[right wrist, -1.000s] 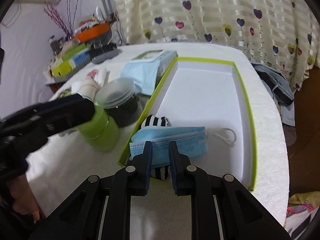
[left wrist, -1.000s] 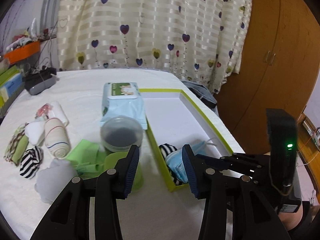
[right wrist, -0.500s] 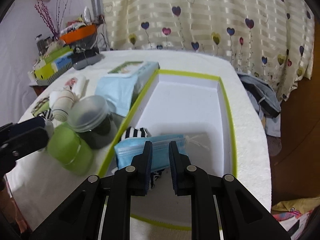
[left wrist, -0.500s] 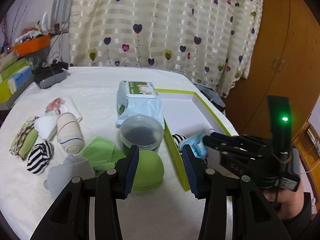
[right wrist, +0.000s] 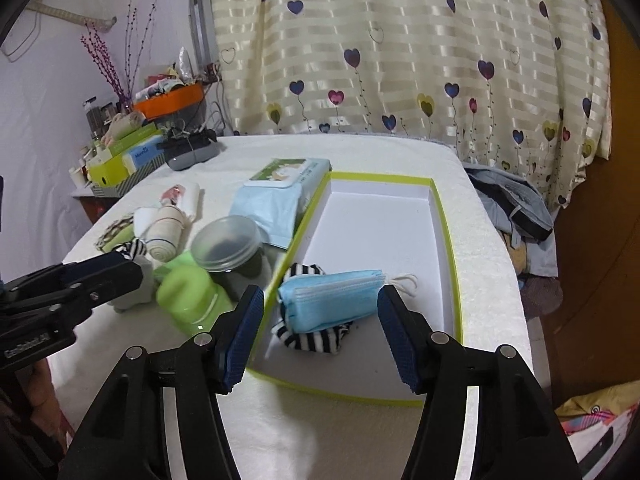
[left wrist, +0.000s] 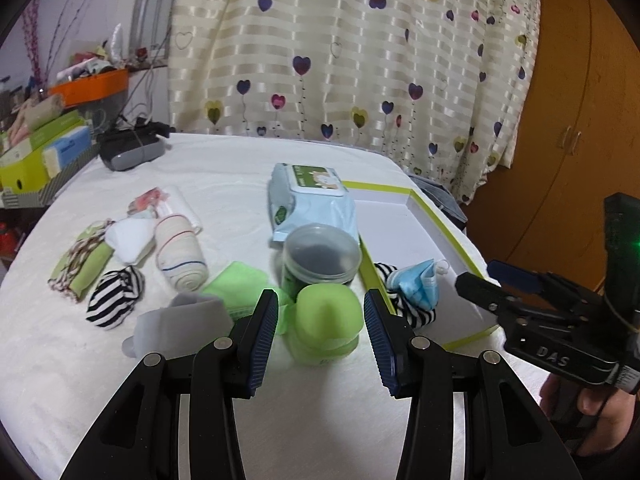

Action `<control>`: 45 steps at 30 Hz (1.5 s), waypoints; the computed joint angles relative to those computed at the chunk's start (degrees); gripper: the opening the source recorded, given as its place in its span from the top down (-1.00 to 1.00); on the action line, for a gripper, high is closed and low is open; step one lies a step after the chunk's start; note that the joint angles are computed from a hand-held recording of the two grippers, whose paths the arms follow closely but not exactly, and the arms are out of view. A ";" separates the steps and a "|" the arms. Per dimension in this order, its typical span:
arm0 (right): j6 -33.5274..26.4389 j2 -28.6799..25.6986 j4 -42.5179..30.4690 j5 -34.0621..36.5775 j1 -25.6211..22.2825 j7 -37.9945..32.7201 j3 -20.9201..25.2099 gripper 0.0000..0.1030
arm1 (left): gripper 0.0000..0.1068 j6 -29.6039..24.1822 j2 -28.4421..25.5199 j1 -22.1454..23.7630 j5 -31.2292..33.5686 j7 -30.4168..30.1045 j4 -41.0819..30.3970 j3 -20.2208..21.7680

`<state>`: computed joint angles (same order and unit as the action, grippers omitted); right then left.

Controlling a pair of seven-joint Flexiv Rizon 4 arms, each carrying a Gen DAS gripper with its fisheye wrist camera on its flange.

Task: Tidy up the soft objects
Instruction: 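Withdraw both tools back toward the remaining soft items, then grasp the grey sock with the left tool while the right tool grasps the rolled white sock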

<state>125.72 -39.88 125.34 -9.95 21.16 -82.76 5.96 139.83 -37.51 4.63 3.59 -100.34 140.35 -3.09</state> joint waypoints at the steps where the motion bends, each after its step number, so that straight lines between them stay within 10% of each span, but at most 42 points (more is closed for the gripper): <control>1: 0.33 0.25 0.33 0.21 0.23 -0.22 -0.02 -0.17 | 0.18 0.28 0.08 -0.04 -0.13 -0.07 0.33 0.19; 35: 4.29 2.58 4.93 -0.83 4.95 -3.62 3.02 -0.16 | 0.18 8.02 -3.77 9.71 4.84 -3.79 5.86 2.75; 45: 2.40 1.62 2.85 -2.58 4.94 -2.99 3.30 -0.16 | -0.12 4.44 -5.89 14.95 9.37 -3.59 2.10 1.23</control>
